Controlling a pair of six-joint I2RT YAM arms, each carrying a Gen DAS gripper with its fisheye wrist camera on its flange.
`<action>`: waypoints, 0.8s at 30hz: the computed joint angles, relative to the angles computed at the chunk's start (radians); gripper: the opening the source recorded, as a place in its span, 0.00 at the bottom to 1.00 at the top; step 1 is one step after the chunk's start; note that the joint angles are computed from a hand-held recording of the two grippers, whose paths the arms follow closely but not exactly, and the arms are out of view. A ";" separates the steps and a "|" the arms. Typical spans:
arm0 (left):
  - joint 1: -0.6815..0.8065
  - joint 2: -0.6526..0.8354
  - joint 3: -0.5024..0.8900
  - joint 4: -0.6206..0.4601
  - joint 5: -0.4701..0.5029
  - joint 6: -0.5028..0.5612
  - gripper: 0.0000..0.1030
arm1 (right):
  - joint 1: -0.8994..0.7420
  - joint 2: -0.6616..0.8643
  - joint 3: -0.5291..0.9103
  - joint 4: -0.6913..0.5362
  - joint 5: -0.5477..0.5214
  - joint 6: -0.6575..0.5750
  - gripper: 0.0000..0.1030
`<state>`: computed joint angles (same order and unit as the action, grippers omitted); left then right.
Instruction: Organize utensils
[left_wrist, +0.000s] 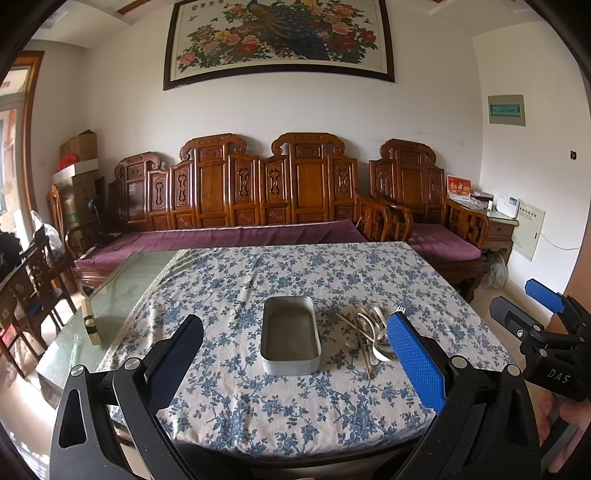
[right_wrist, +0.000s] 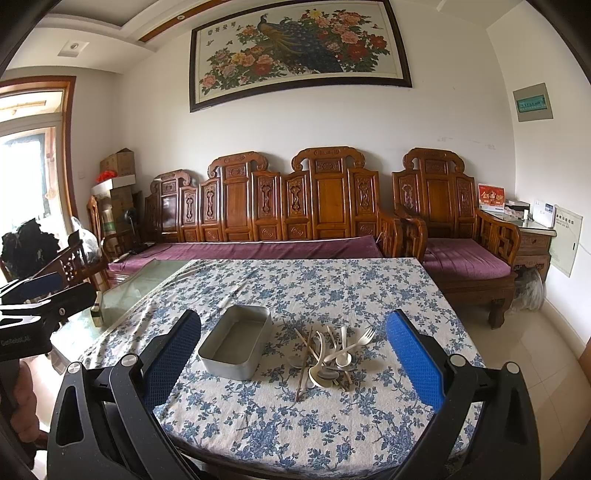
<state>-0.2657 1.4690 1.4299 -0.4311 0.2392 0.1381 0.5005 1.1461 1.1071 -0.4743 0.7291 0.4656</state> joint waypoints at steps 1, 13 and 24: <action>0.000 0.000 0.001 -0.001 0.000 -0.001 0.94 | 0.001 0.000 -0.001 0.000 0.001 0.001 0.98; -0.012 -0.003 -0.007 -0.001 -0.008 -0.004 0.94 | 0.007 0.001 -0.004 0.001 0.004 0.004 0.98; -0.003 0.083 0.013 -0.001 0.005 0.010 0.94 | -0.046 0.004 -0.046 0.014 -0.047 -0.004 0.98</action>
<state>-0.2684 1.5525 1.4428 -0.4317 0.2447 0.1480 0.4545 1.1503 1.0611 -0.4606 0.6824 0.4620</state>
